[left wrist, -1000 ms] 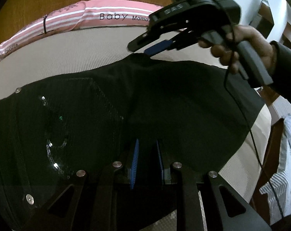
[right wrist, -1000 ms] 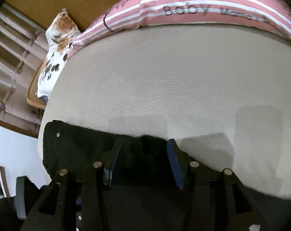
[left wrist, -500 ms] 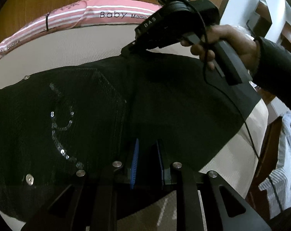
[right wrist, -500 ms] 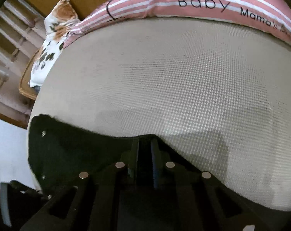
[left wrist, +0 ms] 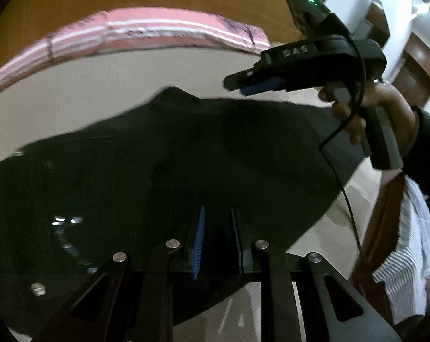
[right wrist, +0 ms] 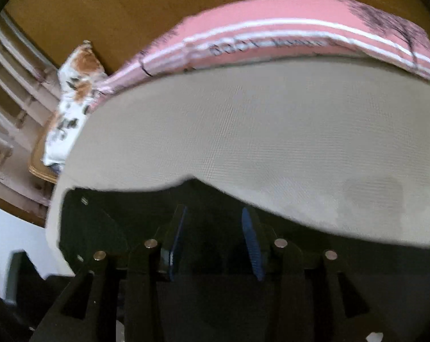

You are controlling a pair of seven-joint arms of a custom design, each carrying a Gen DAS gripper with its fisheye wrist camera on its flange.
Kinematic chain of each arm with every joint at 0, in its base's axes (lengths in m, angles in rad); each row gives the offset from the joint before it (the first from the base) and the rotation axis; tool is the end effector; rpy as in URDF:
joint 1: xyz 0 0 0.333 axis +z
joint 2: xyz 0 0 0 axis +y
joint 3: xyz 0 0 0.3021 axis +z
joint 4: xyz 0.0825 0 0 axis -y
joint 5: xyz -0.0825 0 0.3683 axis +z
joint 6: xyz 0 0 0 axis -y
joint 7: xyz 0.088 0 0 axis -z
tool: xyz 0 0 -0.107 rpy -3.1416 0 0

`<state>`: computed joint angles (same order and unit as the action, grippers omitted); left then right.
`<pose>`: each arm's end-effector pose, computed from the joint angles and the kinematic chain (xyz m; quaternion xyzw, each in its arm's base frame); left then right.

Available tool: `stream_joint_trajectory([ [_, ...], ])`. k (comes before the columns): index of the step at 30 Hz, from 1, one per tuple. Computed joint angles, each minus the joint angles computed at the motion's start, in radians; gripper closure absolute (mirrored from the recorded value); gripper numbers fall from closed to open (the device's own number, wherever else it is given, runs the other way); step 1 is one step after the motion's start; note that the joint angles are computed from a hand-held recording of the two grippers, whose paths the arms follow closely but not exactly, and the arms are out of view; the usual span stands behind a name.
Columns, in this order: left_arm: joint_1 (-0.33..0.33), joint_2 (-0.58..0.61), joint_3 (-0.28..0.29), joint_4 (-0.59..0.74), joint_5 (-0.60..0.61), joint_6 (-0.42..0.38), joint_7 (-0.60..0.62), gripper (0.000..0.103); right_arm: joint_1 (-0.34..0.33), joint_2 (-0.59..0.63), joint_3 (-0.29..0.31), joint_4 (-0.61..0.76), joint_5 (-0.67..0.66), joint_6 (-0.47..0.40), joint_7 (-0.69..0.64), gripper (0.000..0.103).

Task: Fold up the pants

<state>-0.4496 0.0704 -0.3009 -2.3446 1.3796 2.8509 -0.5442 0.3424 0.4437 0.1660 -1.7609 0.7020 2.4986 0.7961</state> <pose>0.3316 -0.3811 0.3221 -0.6953 0.6282 -0.3212 0.1370 0.5875 0.3098 0.3439 -0.8715 0.3823 0.0618 0.3009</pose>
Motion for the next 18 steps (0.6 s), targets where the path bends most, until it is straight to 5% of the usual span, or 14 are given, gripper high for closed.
stream_joint_trajectory([
  [4, -0.005, 0.076, 0.008, 0.038, -0.063, 0.058, 0.056, 0.084, 0.006, 0.010, -0.016, -0.041, -0.017, 0.036, 0.024, 0.067],
  [9, -0.023, 0.063, 0.013, 0.024, -0.099, 0.047, 0.094, 0.083, 0.029, 0.046, -0.023, -0.062, -0.047, 0.214, 0.068, 0.069],
  [13, -0.022, 0.051, 0.011, 0.014, -0.184, 0.047, 0.164, 0.083, -0.049, 0.031, 0.023, -0.051, 0.047, 0.145, 0.045, 0.067],
  [18, -0.022, -0.008, 0.024, -0.006, -0.032, 0.037, -0.070, 0.083, -0.167, -0.121, 0.030, -0.188, 0.283, 0.051, -0.113, 0.062],
])
